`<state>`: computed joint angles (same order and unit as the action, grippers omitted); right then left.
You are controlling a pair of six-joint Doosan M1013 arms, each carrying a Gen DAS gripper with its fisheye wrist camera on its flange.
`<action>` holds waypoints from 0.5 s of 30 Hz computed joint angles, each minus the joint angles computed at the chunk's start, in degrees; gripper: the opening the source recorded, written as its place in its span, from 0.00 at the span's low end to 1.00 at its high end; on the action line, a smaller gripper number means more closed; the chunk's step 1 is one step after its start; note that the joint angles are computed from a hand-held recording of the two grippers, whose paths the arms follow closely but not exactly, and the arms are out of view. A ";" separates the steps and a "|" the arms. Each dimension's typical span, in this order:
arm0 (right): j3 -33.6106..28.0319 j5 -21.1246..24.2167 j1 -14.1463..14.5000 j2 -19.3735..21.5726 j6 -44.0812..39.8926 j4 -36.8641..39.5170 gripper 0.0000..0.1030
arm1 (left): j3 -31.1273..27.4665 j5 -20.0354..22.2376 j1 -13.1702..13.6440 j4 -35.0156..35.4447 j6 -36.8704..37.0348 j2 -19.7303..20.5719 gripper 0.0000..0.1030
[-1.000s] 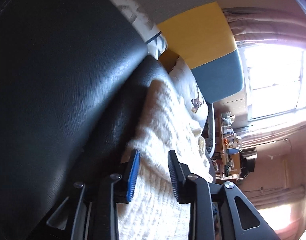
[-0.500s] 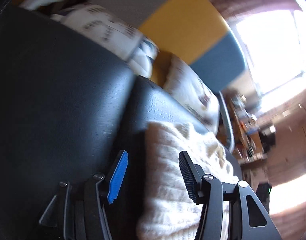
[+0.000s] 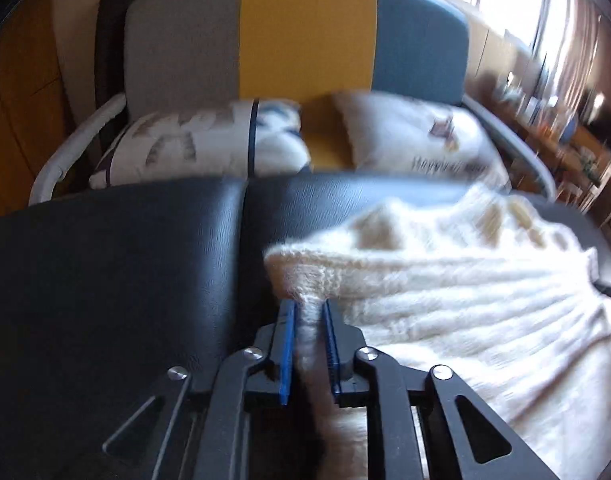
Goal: Fold clothes
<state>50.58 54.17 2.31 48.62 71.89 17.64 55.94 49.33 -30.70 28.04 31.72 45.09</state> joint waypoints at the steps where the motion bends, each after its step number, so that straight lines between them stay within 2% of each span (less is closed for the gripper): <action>1: 0.11 -0.25 0.07 -0.09 0.29 -0.48 0.00 | 1.17 -1.79 0.37 -1.05 -1.49 -0.71 0.22; 2: 0.06 -0.23 0.13 -0.10 0.45 -0.76 0.00 | 2.75 -4.11 0.76 -1.63 -4.10 -1.79 0.22; 5: 0.28 -0.59 0.03 -0.27 0.95 -0.35 0.00 | 7.38 -8.99 0.91 3.71 -16.06 -4.95 0.25; 7: 1.20 -1.32 -0.25 -0.77 0.98 1.57 0.02 | 10.65 -14.06 1.02 5.03 -19.76 -7.08 0.27; 9: 3.42 -4.61 -0.50 -2.16 0.68 3.71 0.02 | 12.10 -17.43 1.00 3.01 -17.52 -8.23 0.29; 10: 4.42 -6.19 -0.36 -2.90 -1.00 4.71 0.07 | 11.82 -17.53 0.86 1.40 -14.91 -8.15 0.31; 12: 6.28 -9.14 -0.09 -4.29 -4.80 7.07 0.09 | 10.39 -16.71 0.65 -2.25 -9.74 -7.23 0.31; 15: 6.17 -8.39 1.00 -4.54 -11.90 10.04 0.10 | 7.63 -15.19 0.41 -6.02 -4.74 -5.37 0.31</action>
